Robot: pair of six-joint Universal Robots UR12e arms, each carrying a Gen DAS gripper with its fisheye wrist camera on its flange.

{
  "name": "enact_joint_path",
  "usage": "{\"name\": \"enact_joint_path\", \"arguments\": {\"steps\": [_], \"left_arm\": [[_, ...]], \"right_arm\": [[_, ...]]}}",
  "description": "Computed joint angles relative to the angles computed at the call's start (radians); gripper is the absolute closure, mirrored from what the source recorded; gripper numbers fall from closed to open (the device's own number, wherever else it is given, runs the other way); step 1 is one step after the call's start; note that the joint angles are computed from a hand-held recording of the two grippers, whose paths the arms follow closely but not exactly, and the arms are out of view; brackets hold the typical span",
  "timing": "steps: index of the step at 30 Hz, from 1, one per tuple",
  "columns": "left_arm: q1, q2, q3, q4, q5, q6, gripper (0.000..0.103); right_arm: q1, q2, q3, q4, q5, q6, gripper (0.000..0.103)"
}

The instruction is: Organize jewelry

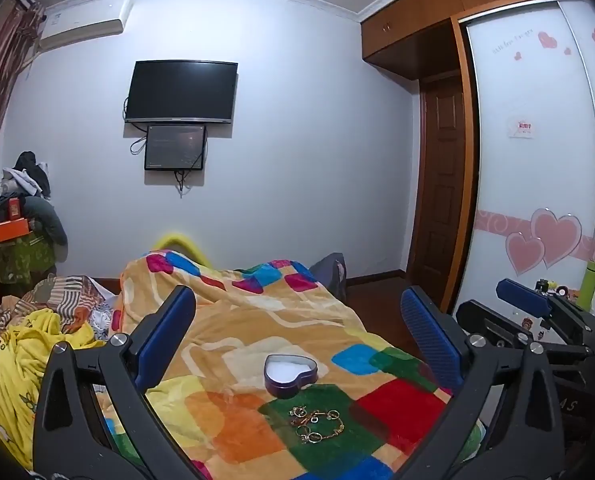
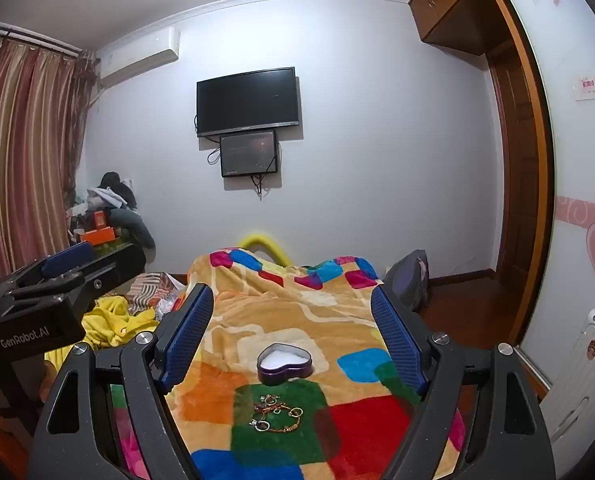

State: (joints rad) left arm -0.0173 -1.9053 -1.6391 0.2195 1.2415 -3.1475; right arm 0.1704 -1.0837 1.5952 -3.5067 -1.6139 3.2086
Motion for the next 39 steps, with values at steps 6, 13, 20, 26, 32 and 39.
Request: {"name": "enact_joint_path", "arguments": {"steps": [6, 13, 20, 26, 32, 39], "left_arm": [[0.001, 0.003, -0.002, -0.001, 0.0, 0.006, 0.0], [-0.002, -0.009, -0.004, 0.003, 0.004, 0.0, 0.0], [0.0, -0.009, -0.003, -0.007, 0.003, -0.005, 0.0], [-0.002, -0.012, 0.001, -0.012, 0.009, -0.002, 0.0], [-0.003, -0.014, 0.002, -0.009, 0.016, -0.002, 0.0], [0.0, -0.018, 0.004, -0.017, 0.012, -0.008, 0.0]], "right_arm": [[0.0, 0.0, 0.0, -0.001, 0.003, 0.001, 0.025], [0.001, -0.002, 0.001, 0.004, 0.002, 0.005, 0.024], [-0.002, 0.0, 0.0, 0.004, 0.005, 0.005, 0.024], [-0.002, -0.001, 0.001, 0.006, 0.005, 0.005, 0.024], [-0.002, 0.004, -0.004, 0.008, 0.004, 0.005, 0.024], [-0.002, 0.005, -0.004, 0.008, 0.005, 0.006, 0.024]]}}
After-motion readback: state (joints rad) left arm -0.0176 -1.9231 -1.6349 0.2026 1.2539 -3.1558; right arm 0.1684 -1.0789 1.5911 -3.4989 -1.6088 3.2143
